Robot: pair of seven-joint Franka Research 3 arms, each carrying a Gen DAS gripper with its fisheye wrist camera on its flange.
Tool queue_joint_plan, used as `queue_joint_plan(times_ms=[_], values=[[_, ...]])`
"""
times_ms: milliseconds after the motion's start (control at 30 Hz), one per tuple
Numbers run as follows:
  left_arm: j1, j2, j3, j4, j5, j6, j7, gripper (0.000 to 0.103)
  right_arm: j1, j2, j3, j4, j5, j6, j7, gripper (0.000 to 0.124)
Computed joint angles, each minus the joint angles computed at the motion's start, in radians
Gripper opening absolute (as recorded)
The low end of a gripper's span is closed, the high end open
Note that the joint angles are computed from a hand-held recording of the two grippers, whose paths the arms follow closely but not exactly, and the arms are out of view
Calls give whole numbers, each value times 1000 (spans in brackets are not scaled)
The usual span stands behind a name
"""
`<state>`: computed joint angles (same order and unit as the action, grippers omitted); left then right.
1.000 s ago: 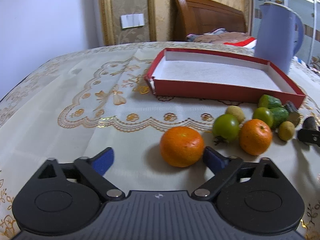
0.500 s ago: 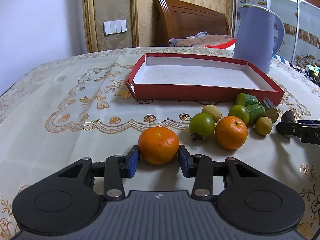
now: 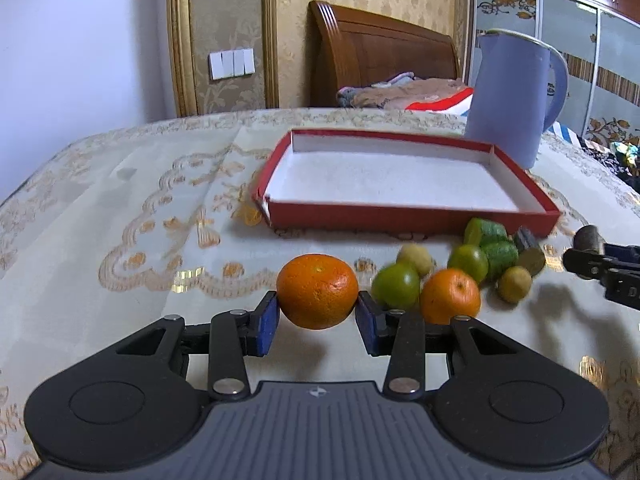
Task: Organize fruits
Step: 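Drop the orange in the red tray with the left tool while the right tool drops the log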
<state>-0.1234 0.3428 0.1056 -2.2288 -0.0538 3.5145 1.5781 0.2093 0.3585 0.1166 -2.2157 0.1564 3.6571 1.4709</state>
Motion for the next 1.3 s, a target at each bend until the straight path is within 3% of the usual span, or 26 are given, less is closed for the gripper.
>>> queue_joint_plan(times_ms=[67,200,333,433,500,600,667,767,833,933,1100,1300], values=[[-26,14,18,31,-23,-10,16,41,31,5,-27,24,45,3,-38,43],[-7,59,0,118,4,-56,-25,41,61,36,-52,99,120,-13,-92,43],[-82,127,73,222,-13,-97,-46,41,103,87,-83,196,201,-58,-146,43],[-64,176,63,312,22,-148,-95,41,175,143,-143,295,304,-102,-221,43],[-121,209,129,357,18,-158,-124,41,205,182,-172,368,354,-147,-247,43],[-120,253,140,429,56,-178,-157,41,287,240,-265,468,430,-225,-275,43],[-116,280,143,475,74,-201,-187,41,362,286,-360,530,469,-281,-269,43],[-170,334,217,544,99,-235,-224,41,434,354,-474,618,468,-378,-199,43],[-151,364,202,601,118,-283,-249,41,460,394,-524,664,447,-429,-151,43],[-135,408,195,676,155,-340,-278,41,459,425,-543,707,408,-489,-100,43],[-106,453,173,757,209,-395,-324,41,442,427,-532,711,349,-494,-46,43],[-131,453,213,742,283,-376,-413,42,419,427,-514,716,281,-505,20,43]])
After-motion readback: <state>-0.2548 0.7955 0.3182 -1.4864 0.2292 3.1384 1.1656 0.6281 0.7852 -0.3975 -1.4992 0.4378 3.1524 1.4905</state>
